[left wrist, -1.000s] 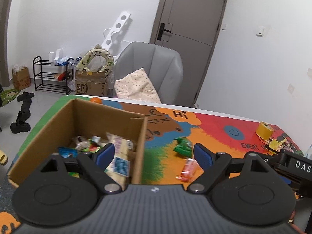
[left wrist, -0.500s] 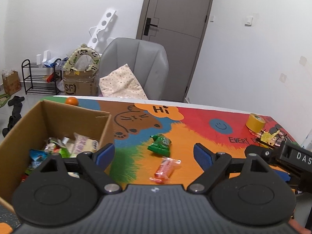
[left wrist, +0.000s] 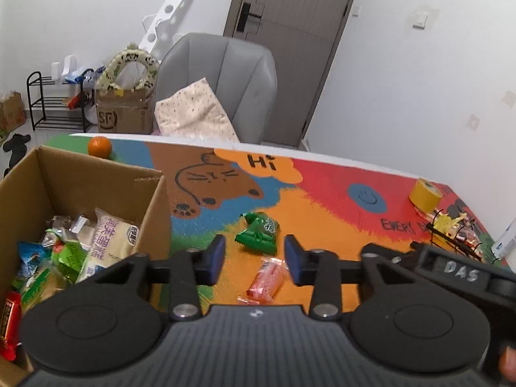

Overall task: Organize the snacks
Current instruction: 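Move both grippers back from the box to the last candies, then grasp the orange wrapped candy with the right gripper while the left grasps the green pack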

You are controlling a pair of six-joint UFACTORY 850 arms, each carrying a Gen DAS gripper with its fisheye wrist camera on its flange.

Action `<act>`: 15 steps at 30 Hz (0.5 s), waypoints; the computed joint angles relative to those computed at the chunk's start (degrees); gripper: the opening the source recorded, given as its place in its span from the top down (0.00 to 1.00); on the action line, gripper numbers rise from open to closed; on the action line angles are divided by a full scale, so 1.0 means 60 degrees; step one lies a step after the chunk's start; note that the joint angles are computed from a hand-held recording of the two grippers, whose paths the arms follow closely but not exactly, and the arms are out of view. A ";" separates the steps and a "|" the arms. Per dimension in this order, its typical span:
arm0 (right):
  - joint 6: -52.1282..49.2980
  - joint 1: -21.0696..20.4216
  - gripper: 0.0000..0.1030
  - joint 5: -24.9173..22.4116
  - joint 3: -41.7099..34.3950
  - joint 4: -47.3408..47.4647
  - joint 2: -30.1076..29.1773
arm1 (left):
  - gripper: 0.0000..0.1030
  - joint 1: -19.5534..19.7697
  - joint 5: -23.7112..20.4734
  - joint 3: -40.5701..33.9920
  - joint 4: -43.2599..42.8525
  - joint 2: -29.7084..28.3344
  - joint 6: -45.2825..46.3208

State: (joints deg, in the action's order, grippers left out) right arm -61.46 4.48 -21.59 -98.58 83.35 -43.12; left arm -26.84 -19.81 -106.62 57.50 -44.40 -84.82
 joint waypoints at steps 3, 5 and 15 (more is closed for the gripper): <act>0.1110 0.0060 0.37 -0.0340 -0.0464 -0.1035 -0.0365 | 0.64 0.0034 -0.0169 -0.0312 -0.0305 -0.0217 0.0374; 0.1811 0.0098 0.42 -0.0521 -0.0782 -0.1650 -0.0603 | 0.64 0.0084 -0.0255 -0.0583 -0.0721 -0.0392 0.0685; 0.4052 0.0316 0.48 -0.1385 -0.2261 -0.3707 -0.1585 | 0.73 0.0190 -0.0482 -0.1536 -0.1549 -0.1019 0.1249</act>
State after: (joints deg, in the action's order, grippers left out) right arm -37.15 6.38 -29.89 -112.15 61.11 -52.63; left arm -25.70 -22.70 -115.83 48.20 -50.51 -77.33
